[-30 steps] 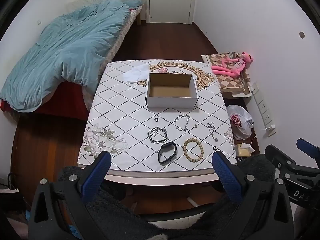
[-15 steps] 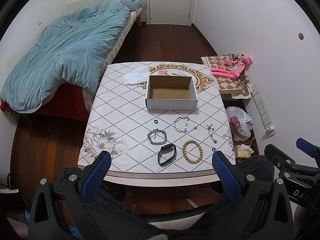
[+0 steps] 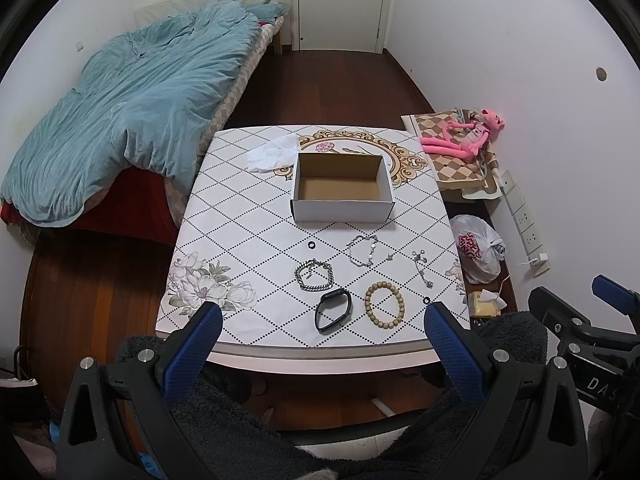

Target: Organize jewelry

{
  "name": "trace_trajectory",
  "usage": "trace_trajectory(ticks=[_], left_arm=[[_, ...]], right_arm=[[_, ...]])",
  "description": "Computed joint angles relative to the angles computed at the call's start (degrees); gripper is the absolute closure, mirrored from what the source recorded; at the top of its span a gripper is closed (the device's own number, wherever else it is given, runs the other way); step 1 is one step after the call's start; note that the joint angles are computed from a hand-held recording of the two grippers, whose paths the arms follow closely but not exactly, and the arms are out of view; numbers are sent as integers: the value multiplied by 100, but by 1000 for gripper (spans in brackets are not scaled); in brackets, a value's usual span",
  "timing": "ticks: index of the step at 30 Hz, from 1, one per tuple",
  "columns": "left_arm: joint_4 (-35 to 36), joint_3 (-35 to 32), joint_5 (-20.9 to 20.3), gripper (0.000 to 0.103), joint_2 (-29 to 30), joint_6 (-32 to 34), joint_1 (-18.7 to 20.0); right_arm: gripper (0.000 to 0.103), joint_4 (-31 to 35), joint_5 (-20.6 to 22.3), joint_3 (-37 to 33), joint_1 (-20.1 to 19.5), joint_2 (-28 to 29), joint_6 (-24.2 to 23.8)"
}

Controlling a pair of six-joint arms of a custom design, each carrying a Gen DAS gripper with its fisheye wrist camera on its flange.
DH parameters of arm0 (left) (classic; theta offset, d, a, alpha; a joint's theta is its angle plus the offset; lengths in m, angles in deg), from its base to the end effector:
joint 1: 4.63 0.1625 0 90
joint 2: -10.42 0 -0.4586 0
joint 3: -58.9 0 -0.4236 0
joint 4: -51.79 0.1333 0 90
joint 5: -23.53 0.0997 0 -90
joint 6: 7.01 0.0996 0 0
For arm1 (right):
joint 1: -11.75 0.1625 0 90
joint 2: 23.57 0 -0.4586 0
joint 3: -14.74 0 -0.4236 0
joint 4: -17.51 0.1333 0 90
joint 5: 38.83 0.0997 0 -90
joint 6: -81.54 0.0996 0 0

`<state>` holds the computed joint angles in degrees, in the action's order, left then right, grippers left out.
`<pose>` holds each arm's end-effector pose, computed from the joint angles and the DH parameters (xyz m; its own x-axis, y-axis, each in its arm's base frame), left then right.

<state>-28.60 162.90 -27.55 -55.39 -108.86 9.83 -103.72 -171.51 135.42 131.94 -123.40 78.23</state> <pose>-0.4647 -0.3221 0.1930 -0.6892 -0.3427 -0.6384 0.1173 0.8166 -0.5651 0.2725 -0.3376 0.4095 -0.6671 -0.3128 0.6761 -0.5340 0.8335 -0.1414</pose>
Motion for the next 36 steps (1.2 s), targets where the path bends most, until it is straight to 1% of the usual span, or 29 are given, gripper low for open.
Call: trace_trajectory(ticks=[25,36], left_arm=[[128,-176,95,0,59,6,-17],[122,-104,111,0,23,-27,-78]], right_arm=[[0,33,-10,-102,47,36,35],[0,31,-1,-106,67,-30,31]])
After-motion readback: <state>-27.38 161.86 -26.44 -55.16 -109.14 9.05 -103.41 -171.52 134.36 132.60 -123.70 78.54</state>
